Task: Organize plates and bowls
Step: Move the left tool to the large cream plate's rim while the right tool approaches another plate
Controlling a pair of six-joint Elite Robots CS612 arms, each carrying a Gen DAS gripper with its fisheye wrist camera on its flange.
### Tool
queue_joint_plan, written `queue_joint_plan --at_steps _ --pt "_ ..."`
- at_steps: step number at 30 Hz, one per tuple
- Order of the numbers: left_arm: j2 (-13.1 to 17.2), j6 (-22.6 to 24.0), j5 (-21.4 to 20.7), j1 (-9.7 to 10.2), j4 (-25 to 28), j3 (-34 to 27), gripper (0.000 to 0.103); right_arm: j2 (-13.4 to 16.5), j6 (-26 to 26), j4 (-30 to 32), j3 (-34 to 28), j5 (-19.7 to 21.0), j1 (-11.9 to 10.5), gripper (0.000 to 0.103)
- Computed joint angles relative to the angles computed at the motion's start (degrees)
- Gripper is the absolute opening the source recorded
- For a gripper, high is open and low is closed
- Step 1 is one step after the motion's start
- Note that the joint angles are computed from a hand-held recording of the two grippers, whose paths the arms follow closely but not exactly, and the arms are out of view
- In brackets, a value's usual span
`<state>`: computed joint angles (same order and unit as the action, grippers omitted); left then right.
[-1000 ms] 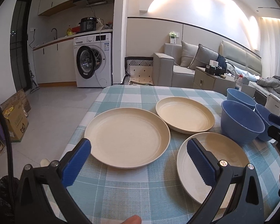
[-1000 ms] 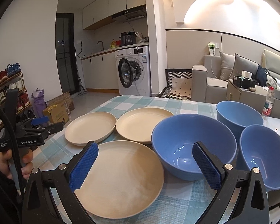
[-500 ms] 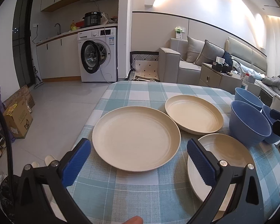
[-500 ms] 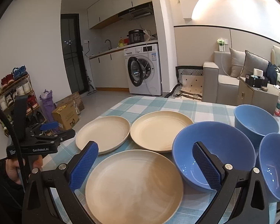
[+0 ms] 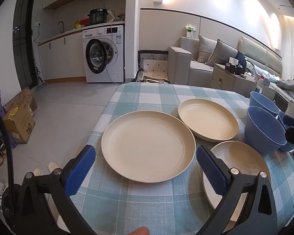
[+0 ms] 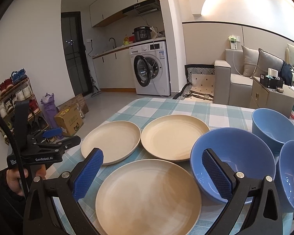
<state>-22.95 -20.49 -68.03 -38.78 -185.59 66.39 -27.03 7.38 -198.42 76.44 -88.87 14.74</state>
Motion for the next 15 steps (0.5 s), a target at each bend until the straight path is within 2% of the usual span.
queue_joint_plan --at_steps 6,15 --pt "-0.23 -1.77 -0.38 0.68 1.65 -0.19 0.103 0.59 -0.49 2.66 -1.97 1.59 0.08 0.103" --pt "-0.02 -0.89 -0.65 1.25 3.09 -1.07 0.103 1.80 -0.76 6.12 -4.84 1.95 0.38 0.103"
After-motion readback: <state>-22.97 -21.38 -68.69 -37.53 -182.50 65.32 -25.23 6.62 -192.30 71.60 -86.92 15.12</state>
